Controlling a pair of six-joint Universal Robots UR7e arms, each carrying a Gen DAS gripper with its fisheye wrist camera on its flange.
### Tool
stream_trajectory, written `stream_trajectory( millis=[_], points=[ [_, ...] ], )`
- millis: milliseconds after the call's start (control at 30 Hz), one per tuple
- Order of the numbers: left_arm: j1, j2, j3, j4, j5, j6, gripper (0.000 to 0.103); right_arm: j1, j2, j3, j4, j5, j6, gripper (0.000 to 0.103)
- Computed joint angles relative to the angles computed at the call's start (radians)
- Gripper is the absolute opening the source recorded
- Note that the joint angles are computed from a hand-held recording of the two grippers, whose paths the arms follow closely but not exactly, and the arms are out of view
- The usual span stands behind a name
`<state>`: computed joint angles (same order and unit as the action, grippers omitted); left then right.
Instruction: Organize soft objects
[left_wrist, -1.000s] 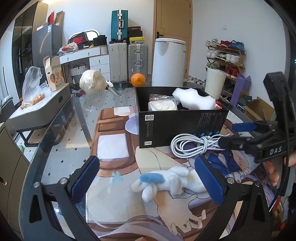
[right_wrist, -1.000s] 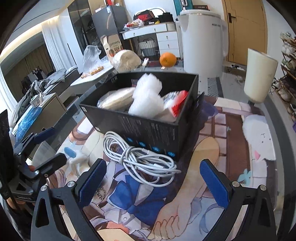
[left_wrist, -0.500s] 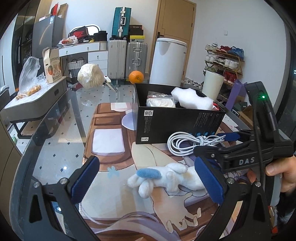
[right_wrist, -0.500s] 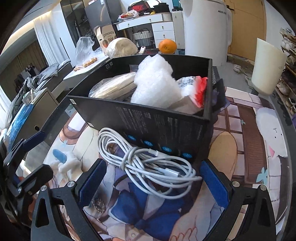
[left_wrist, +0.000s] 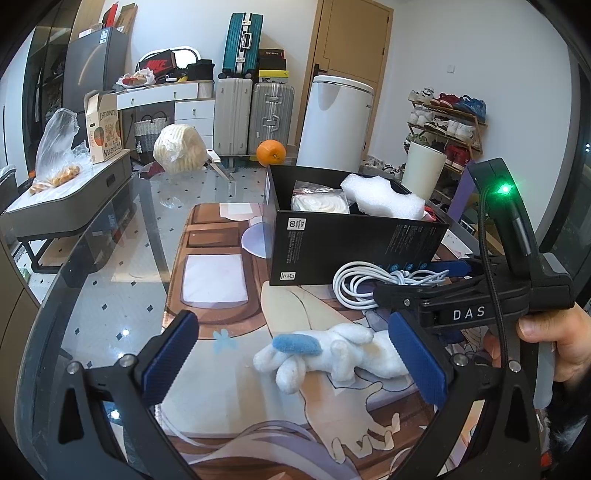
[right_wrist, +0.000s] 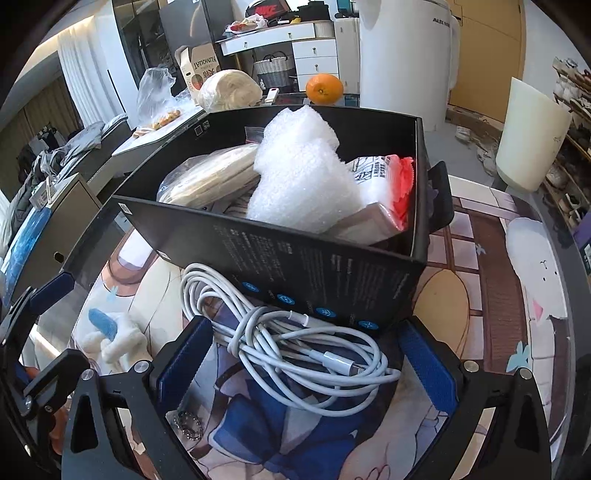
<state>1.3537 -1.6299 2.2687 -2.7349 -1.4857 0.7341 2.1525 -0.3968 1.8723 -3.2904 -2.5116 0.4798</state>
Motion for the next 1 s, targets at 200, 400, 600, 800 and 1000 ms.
stream_trajectory(
  millis=[200,400,600,800,1000],
  points=[
    [0.000,0.000,0.000,0.000,-0.001,0.001,0.103,0.001,-0.009,0.034,-0.047,0.007,-0.017,0.097],
    [-0.001,0.001,0.002,-0.003,0.002,0.003,0.103,0.004,-0.026,0.096,-0.155,0.053,-0.048,0.078],
    [0.000,0.000,0.004,-0.002,0.004,0.004,0.103,0.018,-0.025,0.127,-0.197,0.055,-0.075,0.069],
    [-0.003,-0.002,0.007,-0.002,0.009,0.007,0.103,0.032,-0.028,0.159,-0.228,0.054,-0.105,0.069],
    [-0.004,-0.003,0.008,-0.003,0.011,0.008,0.103,0.048,-0.038,0.185,-0.279,0.053,-0.129,0.067]
  ],
)
